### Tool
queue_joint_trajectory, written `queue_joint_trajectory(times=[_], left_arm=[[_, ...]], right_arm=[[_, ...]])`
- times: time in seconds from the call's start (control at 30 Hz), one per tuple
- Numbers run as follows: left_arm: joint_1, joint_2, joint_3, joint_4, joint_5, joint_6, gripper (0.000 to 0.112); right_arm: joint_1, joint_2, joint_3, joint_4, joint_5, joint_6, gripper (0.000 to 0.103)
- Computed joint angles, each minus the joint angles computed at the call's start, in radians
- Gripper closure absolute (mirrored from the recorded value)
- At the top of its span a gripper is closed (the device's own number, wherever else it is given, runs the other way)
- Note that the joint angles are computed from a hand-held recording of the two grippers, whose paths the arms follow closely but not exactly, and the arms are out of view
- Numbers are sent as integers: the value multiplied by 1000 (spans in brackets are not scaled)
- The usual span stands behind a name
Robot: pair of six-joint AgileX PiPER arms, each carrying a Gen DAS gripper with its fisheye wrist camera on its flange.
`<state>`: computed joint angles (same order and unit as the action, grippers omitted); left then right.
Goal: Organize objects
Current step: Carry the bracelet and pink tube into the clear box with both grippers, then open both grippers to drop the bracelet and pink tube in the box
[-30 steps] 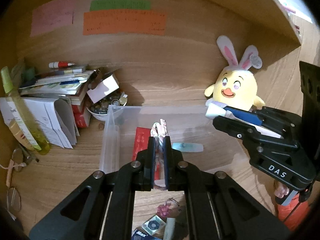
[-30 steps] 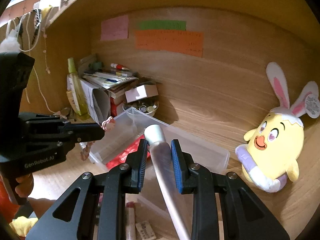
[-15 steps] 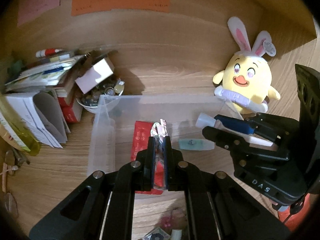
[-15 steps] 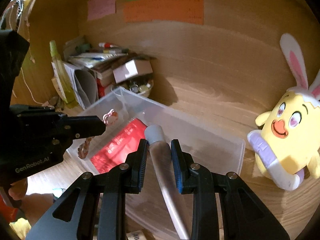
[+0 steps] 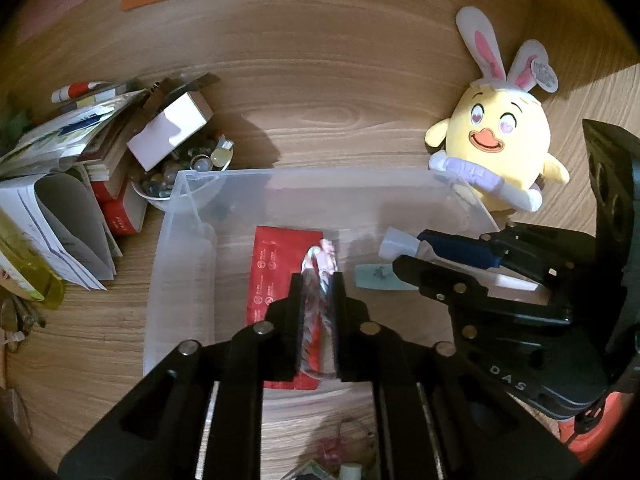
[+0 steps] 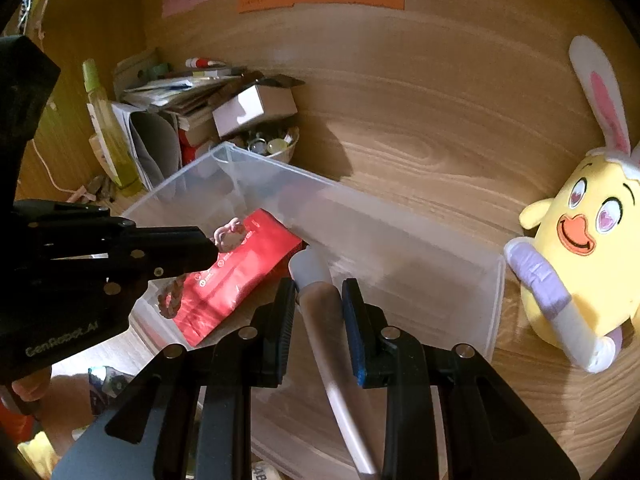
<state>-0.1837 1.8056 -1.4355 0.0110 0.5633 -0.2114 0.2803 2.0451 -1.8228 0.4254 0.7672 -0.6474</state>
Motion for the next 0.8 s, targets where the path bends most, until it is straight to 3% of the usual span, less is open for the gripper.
queue_joint_trajectory(times=[0.17, 0.33, 0.57, 0.7, 0.8], left_arm=[[-7, -3, -1, 15, 3, -5, 78], [-12, -20, 9, 37, 0, -21, 74], [-13, -88, 59, 99, -25, -97, 50], [-6, -134, 100, 112, -44, -123, 41], [-5, -167, 126, 142, -49, -154, 36]], right_arm=[[6, 20, -21, -32, 18, 19, 81], [14, 28, -27, -53, 23, 29, 80], [13, 40, -50, -56, 62, 40, 78], [9, 25, -36, -49, 49, 36, 60], [3, -7, -8, -32, 25, 22, 52]])
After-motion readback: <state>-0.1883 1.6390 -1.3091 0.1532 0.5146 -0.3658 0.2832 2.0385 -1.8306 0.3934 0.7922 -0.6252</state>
